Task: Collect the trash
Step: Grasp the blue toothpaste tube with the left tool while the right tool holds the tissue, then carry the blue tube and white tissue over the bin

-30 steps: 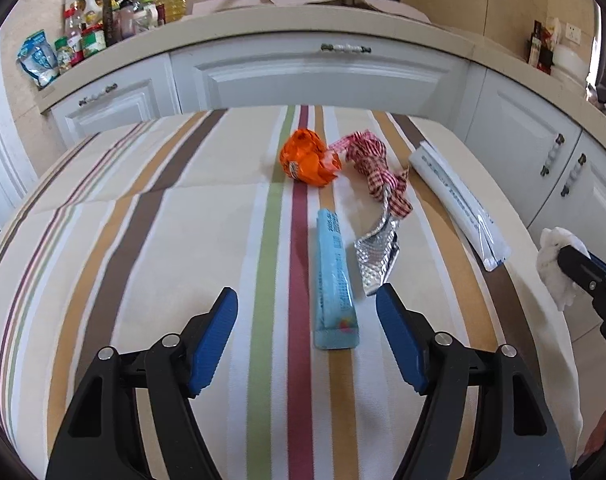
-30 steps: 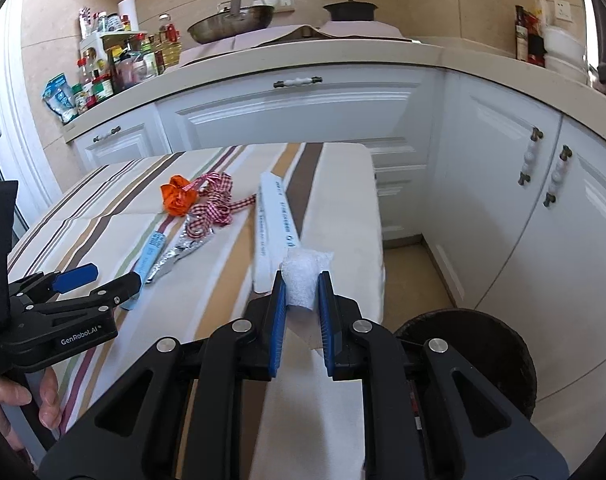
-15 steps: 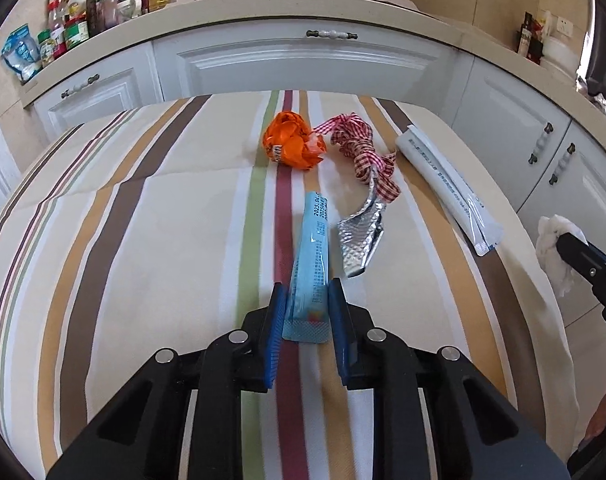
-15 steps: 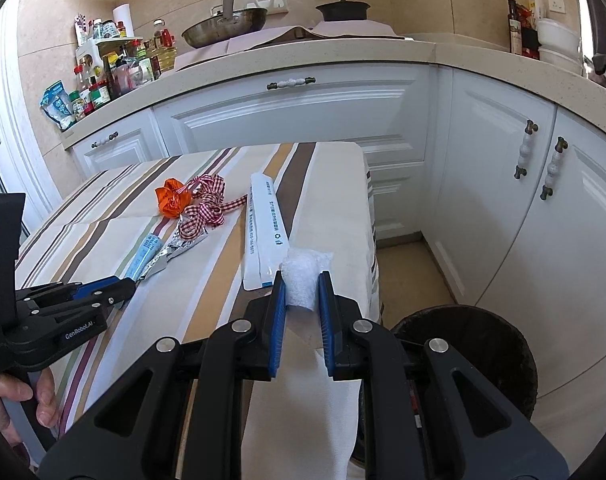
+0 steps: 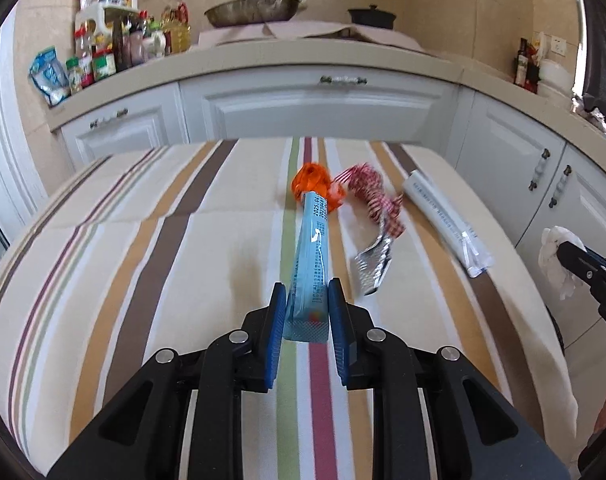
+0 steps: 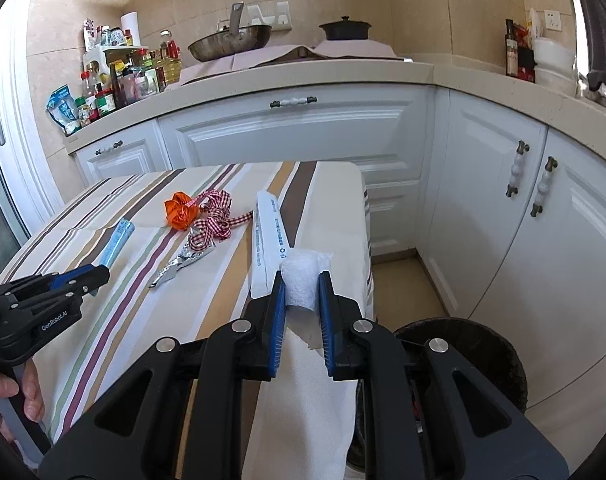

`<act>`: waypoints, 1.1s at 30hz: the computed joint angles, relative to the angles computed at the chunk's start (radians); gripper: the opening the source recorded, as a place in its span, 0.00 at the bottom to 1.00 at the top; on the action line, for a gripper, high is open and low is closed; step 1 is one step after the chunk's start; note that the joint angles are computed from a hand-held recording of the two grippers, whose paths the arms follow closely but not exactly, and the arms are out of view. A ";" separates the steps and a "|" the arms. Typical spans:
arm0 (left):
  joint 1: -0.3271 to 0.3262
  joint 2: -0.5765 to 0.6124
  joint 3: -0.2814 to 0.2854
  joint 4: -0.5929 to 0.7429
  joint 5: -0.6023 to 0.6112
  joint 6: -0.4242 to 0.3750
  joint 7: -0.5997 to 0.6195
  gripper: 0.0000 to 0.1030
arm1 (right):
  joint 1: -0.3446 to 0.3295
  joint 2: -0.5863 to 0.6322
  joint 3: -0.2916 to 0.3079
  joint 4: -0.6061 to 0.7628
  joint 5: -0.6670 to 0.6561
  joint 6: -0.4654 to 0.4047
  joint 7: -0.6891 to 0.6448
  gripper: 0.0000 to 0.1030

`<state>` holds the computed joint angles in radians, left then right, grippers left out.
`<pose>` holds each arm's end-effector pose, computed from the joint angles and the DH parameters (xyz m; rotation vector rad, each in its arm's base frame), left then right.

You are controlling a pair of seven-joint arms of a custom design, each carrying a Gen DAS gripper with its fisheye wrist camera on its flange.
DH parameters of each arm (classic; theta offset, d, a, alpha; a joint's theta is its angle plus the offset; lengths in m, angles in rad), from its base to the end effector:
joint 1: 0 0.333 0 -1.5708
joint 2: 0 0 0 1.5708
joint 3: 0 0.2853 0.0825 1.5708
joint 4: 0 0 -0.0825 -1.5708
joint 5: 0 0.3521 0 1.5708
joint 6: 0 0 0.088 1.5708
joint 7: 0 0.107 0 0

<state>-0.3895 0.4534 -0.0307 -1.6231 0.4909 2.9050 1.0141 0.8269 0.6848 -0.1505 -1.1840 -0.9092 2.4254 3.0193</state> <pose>0.6126 -0.3010 0.4417 -1.4858 1.9794 -0.9064 0.5538 0.4852 0.4383 -1.4792 1.7430 -0.8383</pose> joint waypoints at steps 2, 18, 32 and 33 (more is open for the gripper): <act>-0.005 -0.011 0.003 -0.013 0.009 0.021 -0.003 0.22 | 0.013 -0.018 -0.008 -0.022 -0.017 -0.009 0.020 0.15; -0.094 -0.076 0.030 -0.106 0.046 0.199 -0.004 0.22 | 0.034 -0.276 0.080 -0.349 -0.262 -0.200 0.267 0.15; -0.158 0.000 -0.055 -0.036 -0.075 0.234 0.198 0.22 | -0.072 -0.487 0.238 -0.649 -0.350 -0.344 0.453 0.15; -0.163 0.011 -0.061 -0.025 -0.086 0.229 0.213 0.22 | -0.084 -0.497 0.249 -0.666 -0.352 -0.347 0.463 0.15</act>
